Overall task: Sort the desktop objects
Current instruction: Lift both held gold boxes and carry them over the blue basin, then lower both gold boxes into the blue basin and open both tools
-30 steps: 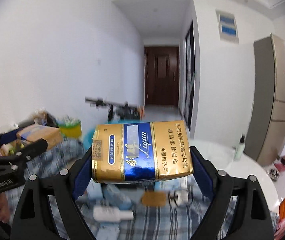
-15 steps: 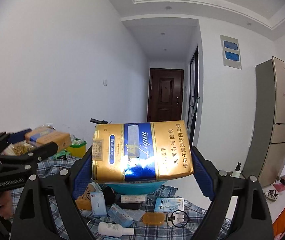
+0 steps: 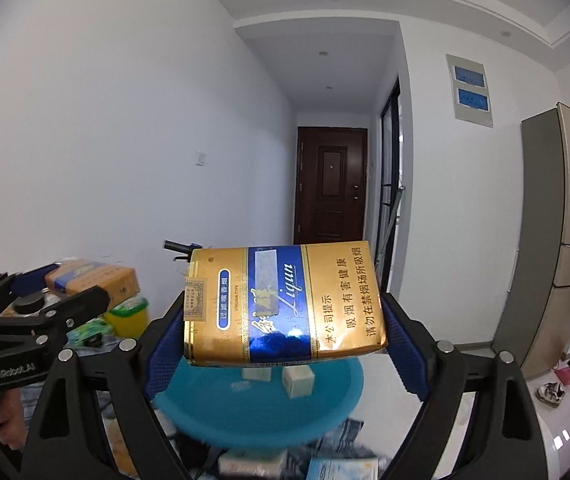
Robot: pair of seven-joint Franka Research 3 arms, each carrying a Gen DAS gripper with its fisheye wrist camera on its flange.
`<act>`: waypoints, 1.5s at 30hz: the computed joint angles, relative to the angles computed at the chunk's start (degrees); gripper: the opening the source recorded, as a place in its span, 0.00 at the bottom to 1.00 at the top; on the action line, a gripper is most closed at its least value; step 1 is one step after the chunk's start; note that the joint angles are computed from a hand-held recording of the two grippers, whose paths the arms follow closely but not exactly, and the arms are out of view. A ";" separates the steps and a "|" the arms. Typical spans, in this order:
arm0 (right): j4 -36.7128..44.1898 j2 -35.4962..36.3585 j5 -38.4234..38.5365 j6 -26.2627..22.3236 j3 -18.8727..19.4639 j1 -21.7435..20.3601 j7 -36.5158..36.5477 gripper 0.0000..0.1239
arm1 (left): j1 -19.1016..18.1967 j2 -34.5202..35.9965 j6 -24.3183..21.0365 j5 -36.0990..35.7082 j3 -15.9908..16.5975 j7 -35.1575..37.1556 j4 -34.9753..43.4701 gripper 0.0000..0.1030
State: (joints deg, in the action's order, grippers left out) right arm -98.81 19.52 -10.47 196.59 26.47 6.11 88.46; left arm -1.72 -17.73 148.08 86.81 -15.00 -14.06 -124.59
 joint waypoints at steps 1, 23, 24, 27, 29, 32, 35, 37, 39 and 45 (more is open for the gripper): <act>2.74 1.81 0.07 -1.46 -0.14 0.66 -0.23 0.71 | 0.42 1.36 0.76 0.44 0.52 -0.14 1.09 0.86; 35.63 21.73 21.23 -18.32 -18.55 19.81 -7.75 0.71 | 0.28 19.06 6.80 -11.47 7.89 12.79 15.13 0.86; 36.69 21.91 21.54 -20.76 -19.25 20.07 -7.87 0.71 | 0.10 20.27 5.25 -18.97 7.80 19.91 15.99 0.86; 39.43 22.66 21.11 -26.95 -23.23 21.86 -5.62 0.71 | -0.05 22.69 4.70 -29.89 8.39 28.03 17.03 0.86; 42.52 24.05 20.91 -30.81 -23.78 21.78 -4.43 0.71 | -0.11 24.05 4.93 -35.34 8.68 32.95 17.62 0.86; 46.02 25.68 20.52 -35.39 -23.39 21.10 -4.28 0.71 | -0.24 25.98 5.66 -41.60 9.19 38.49 18.27 0.86; 47.17 26.21 19.66 -36.84 -23.83 21.07 -4.06 0.71 | -1.10 27.36 5.38 -44.38 9.74 40.56 19.10 0.86; 45.85 25.54 19.63 -36.28 -23.53 20.85 -4.36 0.71 | -1.76 27.63 5.32 -44.06 10.32 40.34 19.26 0.86; 45.68 25.36 19.73 -36.28 -23.28 20.68 -4.52 0.71 | -2.26 27.65 5.37 -43.46 10.71 40.00 19.25 0.86; 45.78 25.31 19.82 -36.46 -22.96 20.53 -5.16 0.71 | -2.73 26.74 8.20 -40.11 11.70 38.63 18.73 0.91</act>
State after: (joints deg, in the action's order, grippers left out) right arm -53.02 44.83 9.34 160.13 3.51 26.64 83.30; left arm -4.46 9.01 156.28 46.70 -3.30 24.57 -105.86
